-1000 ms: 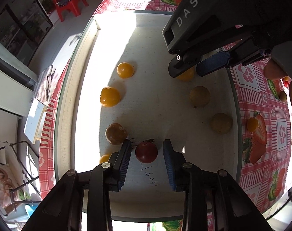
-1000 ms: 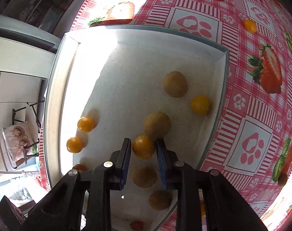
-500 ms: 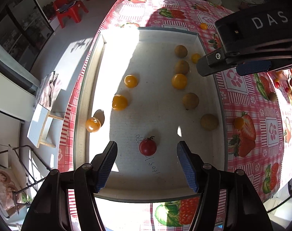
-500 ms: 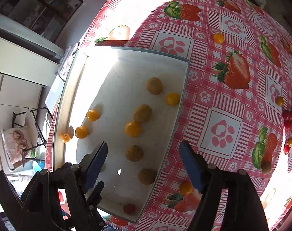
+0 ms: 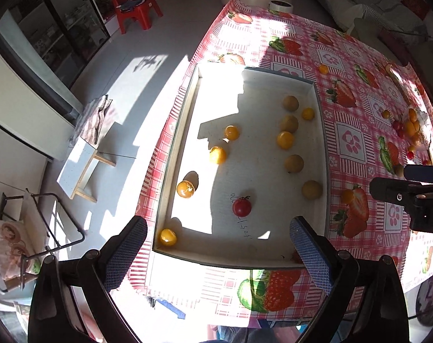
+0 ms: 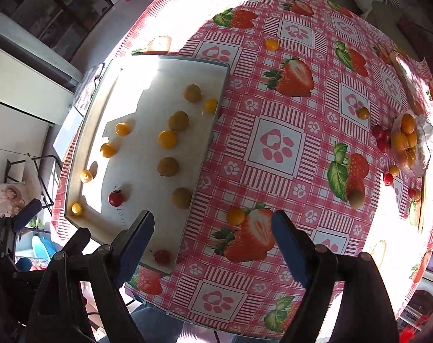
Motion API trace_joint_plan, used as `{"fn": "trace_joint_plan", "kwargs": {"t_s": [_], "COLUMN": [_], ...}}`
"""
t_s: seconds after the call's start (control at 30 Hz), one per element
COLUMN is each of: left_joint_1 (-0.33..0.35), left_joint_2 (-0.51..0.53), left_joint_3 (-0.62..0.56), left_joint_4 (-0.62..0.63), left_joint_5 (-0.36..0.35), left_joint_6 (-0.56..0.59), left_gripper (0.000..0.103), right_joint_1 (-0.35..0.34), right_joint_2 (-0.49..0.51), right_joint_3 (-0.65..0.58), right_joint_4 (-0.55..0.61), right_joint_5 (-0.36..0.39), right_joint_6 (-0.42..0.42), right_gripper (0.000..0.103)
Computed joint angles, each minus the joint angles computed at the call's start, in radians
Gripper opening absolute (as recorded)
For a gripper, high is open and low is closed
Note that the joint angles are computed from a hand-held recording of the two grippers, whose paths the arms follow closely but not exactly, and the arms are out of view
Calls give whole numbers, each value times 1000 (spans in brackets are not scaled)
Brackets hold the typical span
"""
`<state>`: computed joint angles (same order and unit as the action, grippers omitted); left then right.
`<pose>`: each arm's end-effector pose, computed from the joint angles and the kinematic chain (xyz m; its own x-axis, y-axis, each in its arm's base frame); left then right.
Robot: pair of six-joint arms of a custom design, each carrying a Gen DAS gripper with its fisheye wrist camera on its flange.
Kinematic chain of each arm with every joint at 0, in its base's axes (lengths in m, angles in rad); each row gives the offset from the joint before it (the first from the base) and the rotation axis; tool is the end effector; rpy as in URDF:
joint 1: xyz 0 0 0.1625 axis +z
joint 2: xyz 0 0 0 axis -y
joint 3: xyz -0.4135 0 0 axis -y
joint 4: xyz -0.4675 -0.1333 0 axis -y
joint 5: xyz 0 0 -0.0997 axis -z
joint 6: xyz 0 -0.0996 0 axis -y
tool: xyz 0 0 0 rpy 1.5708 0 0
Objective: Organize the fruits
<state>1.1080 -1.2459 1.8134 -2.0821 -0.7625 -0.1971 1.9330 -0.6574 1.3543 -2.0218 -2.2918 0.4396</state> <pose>-0.0939 -0.6481 0.2288 -0.6756 0.1631 -0.7190 0.3196 0.9436 -0.0863 0.3340 -0.6908 0.0183 -0.7304 0.0092 0.6830 -0.0363 0.9980 -0.0522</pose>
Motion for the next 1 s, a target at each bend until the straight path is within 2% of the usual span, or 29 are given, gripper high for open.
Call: {"fn": "trace_joint_plan", "kwargs": {"t_s": [0.23,0.4,0.53,0.77,1.0], "left_joint_1": [-3,-42,-57,-77,-85], "left_joint_2": [-19,-42,-51,-67,-66], "left_joint_3": [-37,-4,-3,10,11], "left_joint_4": [107,140,197,210,227], "left_joint_5": [-83,-21,-8,10,20], "left_joint_6": [-27,-34,-76,-115,-140], "left_gripper": [102,102,102,102,102], "right_joint_1": [36,45,53,61,60], "right_joint_2": [-23,-43,-45,-46,-49], "right_joint_3": [8,13,10,3,4], "right_joint_4": [66,79,94,87,86], "right_joint_5": [-4,37,15,-8,-7], "right_joint_6": [-27,-45,-72,-131,-152], "right_gripper": [87,87,87,87,87]}}
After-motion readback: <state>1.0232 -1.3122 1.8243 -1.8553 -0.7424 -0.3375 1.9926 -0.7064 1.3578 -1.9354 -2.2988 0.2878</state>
